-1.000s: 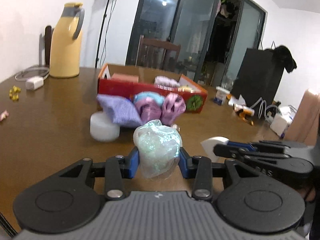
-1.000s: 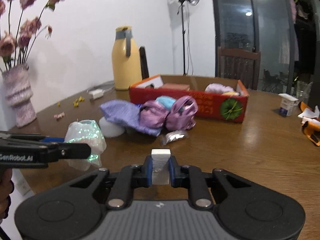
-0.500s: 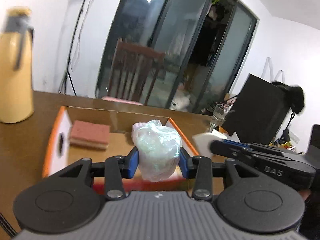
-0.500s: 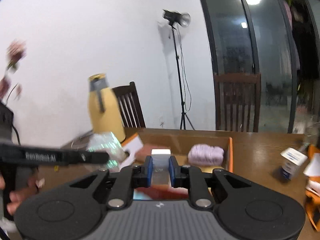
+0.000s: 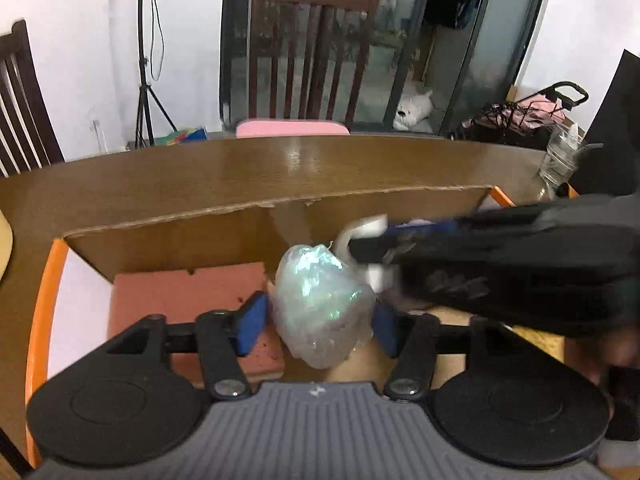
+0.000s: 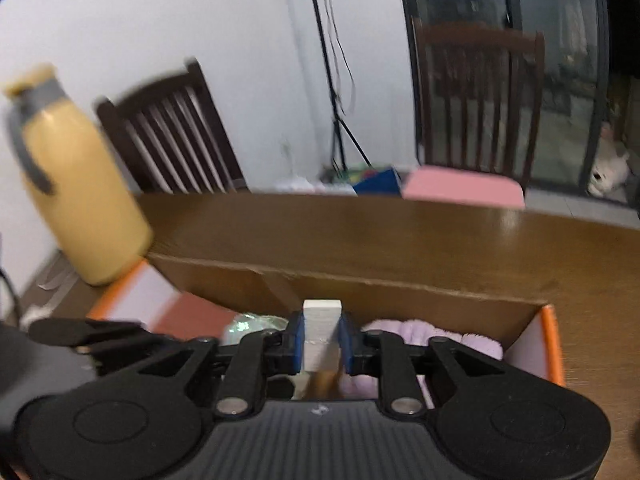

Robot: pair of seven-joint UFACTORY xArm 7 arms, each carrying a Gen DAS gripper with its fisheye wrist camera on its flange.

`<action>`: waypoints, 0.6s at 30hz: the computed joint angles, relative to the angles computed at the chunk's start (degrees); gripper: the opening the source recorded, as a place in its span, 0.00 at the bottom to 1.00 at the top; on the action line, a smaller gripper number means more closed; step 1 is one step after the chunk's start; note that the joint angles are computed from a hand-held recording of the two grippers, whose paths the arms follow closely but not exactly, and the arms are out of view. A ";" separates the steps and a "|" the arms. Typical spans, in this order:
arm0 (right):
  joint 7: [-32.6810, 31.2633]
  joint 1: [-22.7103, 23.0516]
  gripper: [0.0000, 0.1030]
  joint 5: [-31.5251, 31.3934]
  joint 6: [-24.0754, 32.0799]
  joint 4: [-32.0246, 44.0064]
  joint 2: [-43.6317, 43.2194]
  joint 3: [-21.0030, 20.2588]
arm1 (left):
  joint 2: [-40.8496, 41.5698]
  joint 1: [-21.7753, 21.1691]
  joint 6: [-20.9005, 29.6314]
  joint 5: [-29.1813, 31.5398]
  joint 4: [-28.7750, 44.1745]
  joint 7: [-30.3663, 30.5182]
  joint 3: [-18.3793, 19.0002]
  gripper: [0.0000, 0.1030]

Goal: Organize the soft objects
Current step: 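Carry the bag and white block into the box and open both tools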

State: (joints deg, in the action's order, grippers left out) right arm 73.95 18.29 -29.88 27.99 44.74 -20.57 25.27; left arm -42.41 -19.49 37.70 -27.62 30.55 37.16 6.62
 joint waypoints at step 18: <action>-2.90 3.57 0.63 7.34 15.58 1.58 -19.43 2.50 | -19.77 6.82 12.33 6.49 2.44 -4.10 3.16 0.94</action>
